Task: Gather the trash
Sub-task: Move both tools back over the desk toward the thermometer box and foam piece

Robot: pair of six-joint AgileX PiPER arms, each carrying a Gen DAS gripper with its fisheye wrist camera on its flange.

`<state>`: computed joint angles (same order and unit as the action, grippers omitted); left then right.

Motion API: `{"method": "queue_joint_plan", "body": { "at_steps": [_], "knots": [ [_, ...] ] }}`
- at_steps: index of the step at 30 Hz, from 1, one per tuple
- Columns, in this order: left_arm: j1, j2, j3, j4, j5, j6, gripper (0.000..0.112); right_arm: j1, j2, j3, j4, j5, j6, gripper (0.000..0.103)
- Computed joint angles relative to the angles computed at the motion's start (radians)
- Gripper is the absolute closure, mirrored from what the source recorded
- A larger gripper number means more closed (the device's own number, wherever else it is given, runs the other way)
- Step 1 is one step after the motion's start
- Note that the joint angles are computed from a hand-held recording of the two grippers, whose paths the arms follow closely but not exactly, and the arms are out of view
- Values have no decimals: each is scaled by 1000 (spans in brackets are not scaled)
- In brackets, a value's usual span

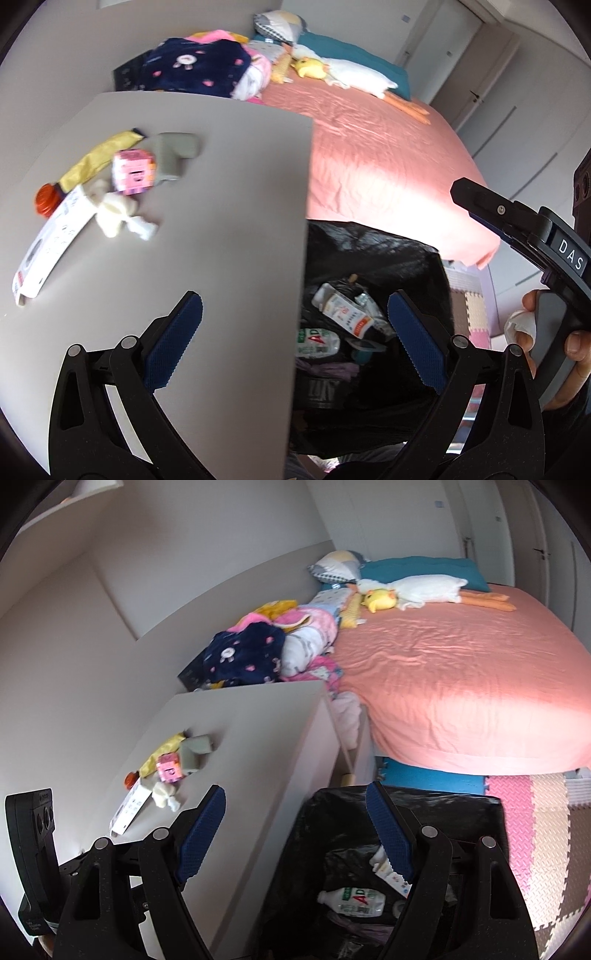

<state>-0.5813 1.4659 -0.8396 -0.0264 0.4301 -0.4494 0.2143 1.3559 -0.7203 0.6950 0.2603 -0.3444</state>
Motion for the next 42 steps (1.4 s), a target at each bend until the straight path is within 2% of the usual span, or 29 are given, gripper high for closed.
{"method": "queue_joint_plan", "body": {
  "at_steps": [8, 20, 25, 27, 33, 42],
  "knots": [
    [99, -54, 70, -18, -15, 26, 15, 110, 101, -77, -66, -21, 87, 24],
    [313, -82, 167, -149, -55, 234, 15, 230, 275, -210, -128, -45, 172, 24],
    [380, -93, 185, -93, -66, 256, 15, 264, 347, -278, -152, -51, 216, 24],
    [406, -94, 188, -64, -70, 259, 15, 277, 383, -321, -168, -46, 241, 24],
    [520, -75, 180, -116, -83, 405, 15, 309, 471, -443, -262, -18, 351, 24],
    [624, 12, 145, -87, -133, 461, 15, 334, 638, -661, -361, 47, 482, 24]
  ]
}}
